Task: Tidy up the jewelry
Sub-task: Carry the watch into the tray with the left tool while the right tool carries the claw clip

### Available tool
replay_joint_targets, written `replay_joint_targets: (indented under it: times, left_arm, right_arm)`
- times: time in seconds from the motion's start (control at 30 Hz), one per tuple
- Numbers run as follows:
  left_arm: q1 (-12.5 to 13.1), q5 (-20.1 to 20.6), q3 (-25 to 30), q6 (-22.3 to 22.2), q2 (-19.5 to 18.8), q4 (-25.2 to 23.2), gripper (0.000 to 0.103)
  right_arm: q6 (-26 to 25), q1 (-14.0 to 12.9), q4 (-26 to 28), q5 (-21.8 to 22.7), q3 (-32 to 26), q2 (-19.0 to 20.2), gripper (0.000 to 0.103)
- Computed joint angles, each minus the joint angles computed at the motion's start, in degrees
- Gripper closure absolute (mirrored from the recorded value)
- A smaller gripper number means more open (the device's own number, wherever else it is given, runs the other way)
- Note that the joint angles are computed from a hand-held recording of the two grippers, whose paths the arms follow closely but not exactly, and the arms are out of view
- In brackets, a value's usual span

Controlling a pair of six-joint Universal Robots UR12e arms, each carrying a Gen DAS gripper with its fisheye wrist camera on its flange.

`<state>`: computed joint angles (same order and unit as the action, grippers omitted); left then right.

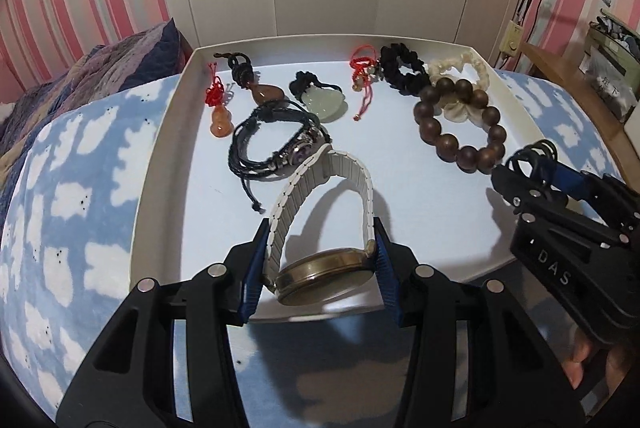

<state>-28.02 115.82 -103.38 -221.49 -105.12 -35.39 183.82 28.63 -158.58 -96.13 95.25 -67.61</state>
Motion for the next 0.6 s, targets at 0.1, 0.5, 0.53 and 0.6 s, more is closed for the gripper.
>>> replay_joint_targets:
  times: [0.1,0.5,0.53,0.6]
  left_arm:
    - [0.08,1.06,-0.21,-0.39,0.00,0.08,0.056]
    - [0.87,-0.66,-0.61,-1.44,-0.38,0.24,0.055]
    - [0.79,-0.34,-0.53,-1.35,-0.48,0.20,0.055]
    - [0.71,-0.05,-0.53,-1.28,-0.53,0.22,0.055]
  right_arm:
    - [0.45,-0.21,0.80,0.29,-0.13,0.22,0.054]
    - [0.29,-0.27,1.45,0.89,-0.25,0.70,0.054]
    - [0.30,-0.29,2.22,1.30,-0.39,0.82,0.054]
    - [0.31,-0.27,2.35,1.52,-0.36,0.93,0.055]
